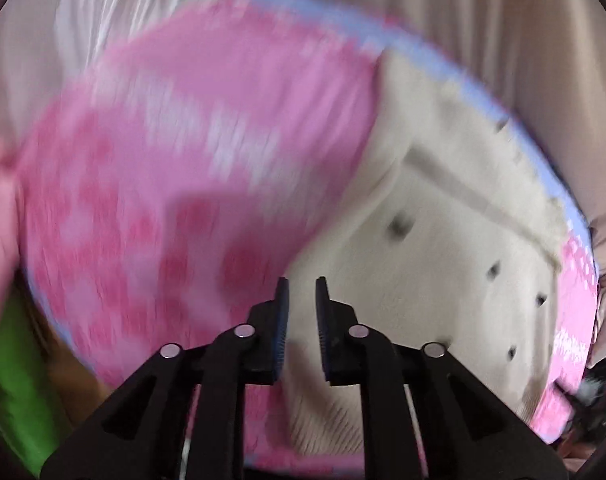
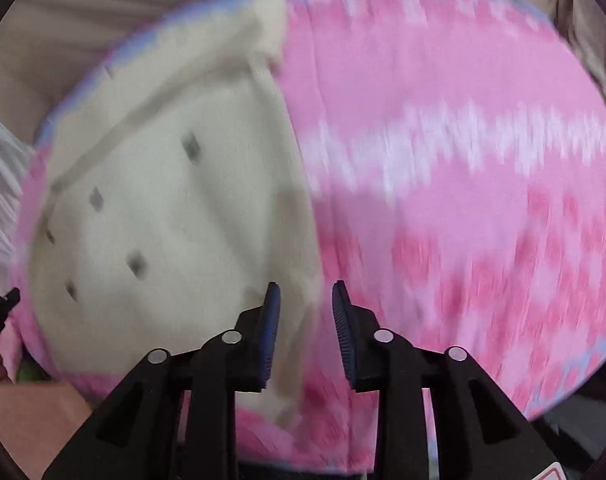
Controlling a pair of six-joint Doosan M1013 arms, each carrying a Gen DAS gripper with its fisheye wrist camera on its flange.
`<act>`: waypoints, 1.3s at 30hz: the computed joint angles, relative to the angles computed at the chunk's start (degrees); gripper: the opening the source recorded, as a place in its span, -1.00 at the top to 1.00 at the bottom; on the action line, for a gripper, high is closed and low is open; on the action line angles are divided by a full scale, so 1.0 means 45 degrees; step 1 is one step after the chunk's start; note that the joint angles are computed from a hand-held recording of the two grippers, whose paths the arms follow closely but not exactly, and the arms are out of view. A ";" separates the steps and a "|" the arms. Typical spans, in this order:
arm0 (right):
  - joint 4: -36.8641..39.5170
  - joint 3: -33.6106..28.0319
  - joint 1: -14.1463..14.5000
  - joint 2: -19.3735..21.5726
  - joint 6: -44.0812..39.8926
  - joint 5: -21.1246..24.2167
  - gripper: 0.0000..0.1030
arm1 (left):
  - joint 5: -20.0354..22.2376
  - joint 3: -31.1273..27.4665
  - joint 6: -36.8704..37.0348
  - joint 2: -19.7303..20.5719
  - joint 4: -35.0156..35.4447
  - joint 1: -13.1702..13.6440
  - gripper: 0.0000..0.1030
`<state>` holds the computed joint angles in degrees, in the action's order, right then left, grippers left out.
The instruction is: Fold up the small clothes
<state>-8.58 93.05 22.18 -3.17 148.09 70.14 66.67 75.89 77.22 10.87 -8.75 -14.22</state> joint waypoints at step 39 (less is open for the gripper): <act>0.5811 -0.6897 -0.2212 0.4542 -0.5917 -0.1995 0.72 | -0.1654 -0.6238 0.4628 0.4462 -0.5241 -0.2148 0.90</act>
